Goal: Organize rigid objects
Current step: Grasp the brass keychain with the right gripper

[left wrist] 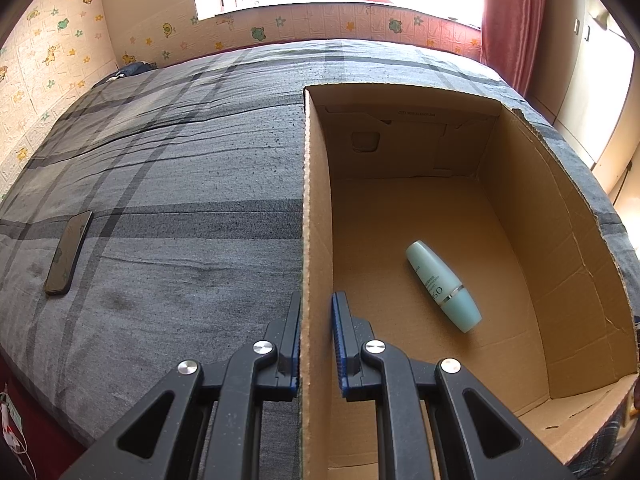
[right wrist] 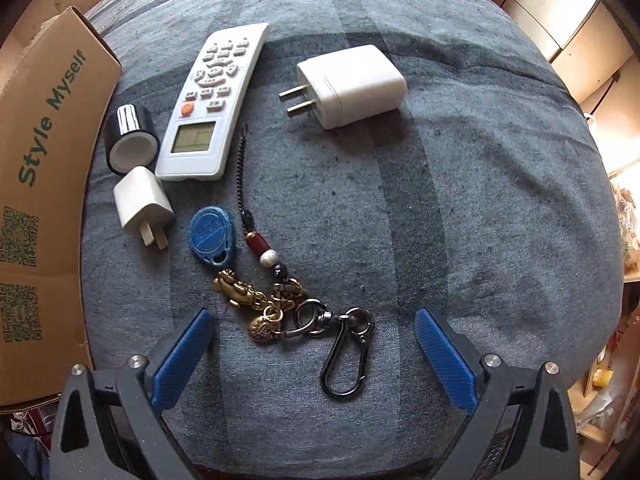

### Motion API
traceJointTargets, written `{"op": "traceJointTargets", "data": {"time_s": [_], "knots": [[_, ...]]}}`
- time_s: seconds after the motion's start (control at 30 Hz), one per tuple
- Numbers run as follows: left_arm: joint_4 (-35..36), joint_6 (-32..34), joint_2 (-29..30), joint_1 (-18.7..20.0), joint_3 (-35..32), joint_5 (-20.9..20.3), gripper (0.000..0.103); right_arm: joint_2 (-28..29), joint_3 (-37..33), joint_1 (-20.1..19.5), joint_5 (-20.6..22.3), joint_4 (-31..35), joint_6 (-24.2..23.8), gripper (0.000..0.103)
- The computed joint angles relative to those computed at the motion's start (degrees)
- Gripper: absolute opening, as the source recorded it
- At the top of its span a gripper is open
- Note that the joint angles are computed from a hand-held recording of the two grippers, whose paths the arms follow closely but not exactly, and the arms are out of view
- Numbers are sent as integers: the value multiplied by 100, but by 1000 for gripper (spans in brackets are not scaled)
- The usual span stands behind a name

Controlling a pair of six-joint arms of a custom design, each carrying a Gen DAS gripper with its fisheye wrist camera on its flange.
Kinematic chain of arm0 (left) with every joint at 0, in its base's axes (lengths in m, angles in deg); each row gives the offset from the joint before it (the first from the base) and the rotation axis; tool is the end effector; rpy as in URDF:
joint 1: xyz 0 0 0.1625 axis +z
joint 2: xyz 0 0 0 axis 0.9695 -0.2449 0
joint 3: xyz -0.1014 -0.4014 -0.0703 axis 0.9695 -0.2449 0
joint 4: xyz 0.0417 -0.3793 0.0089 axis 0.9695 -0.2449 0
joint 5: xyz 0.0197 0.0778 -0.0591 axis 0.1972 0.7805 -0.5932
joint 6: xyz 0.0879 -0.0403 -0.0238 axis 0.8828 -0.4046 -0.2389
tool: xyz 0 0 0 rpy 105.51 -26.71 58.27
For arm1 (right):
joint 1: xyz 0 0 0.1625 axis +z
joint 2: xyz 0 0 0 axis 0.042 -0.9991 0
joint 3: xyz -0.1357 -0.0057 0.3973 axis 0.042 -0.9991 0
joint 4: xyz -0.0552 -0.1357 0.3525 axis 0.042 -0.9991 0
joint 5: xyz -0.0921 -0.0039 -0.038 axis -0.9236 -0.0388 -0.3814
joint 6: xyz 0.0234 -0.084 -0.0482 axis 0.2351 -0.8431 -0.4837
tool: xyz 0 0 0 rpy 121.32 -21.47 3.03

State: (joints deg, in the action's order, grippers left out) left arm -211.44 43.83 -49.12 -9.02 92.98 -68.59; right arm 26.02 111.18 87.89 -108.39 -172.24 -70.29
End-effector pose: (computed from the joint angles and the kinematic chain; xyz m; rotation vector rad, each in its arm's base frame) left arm -0.1002 -0.7303 0.1576 0.7070 2.3320 -0.5462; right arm 0.0602 -0.6022 0.1192 -0.4788 -2.2343 0.4235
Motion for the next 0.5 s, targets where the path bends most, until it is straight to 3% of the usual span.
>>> {"op": "traceJointTargets", "data": {"time_s": [0.37, 0.47, 0.5], "knots": [[0, 20, 9, -2, -11, 15, 14, 264, -146, 46, -224, -347, -278, 100], [-4, 7, 3, -1, 1, 6, 14, 323, -63, 96, -233, -691, -468, 84], [-1, 5, 3, -3, 0, 8, 14, 330, -54, 112, -220, -762, -508, 72]]}}
